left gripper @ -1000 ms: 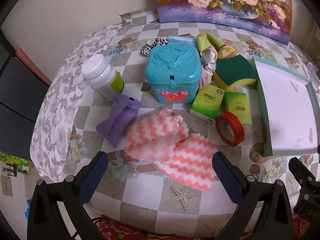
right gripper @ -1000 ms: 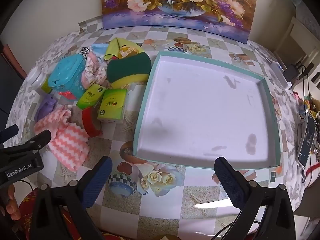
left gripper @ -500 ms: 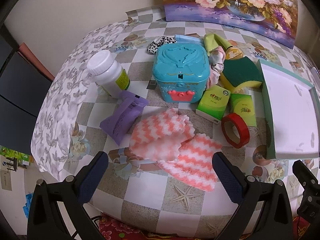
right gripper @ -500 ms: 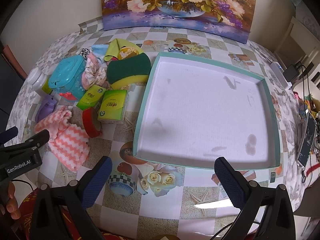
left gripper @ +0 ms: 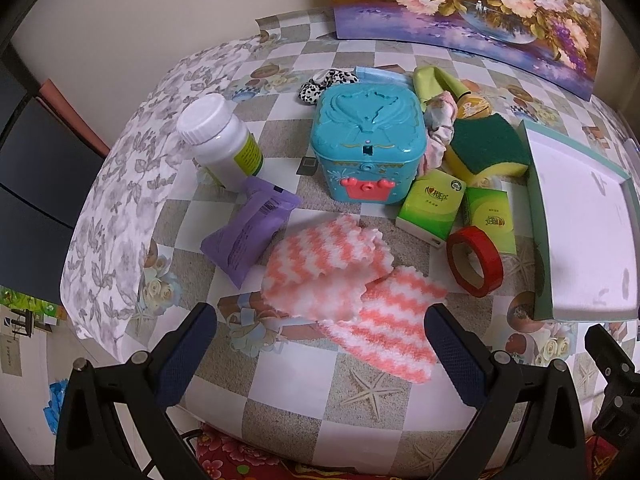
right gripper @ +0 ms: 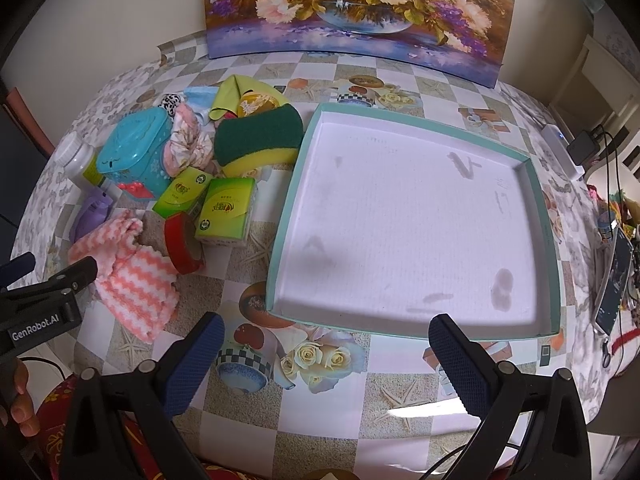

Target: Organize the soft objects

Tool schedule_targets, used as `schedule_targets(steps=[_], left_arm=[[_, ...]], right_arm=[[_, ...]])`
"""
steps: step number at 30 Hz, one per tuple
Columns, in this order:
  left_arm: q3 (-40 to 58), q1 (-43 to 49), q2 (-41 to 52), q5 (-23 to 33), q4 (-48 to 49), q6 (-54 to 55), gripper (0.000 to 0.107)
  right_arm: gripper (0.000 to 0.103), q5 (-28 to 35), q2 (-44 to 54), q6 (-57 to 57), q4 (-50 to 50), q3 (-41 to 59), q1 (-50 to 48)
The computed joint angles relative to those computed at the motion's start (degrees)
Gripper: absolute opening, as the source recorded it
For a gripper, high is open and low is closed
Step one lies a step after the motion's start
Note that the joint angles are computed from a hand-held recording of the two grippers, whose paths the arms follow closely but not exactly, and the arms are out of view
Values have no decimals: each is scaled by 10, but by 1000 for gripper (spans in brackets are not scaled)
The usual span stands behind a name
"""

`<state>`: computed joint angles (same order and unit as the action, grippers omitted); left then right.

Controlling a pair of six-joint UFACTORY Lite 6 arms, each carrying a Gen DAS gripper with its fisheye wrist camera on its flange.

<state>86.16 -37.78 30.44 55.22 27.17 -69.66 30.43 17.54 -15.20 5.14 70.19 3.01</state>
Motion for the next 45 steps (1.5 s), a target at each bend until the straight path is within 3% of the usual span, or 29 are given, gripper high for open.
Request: schedule_targets(steps=[34, 42, 45], left_arm=[[-16, 13, -8, -18, -13, -5, 103], [-38, 20, -24, -41, -19, -9, 103], [-80, 35, -58, -77, -24, -24, 103]], right_arm=[[103, -6, -5, 13, -12, -11, 8], [103, 1, 4, 29, -32, -1, 16], [103, -3, 4, 33, -35, -1, 25]])
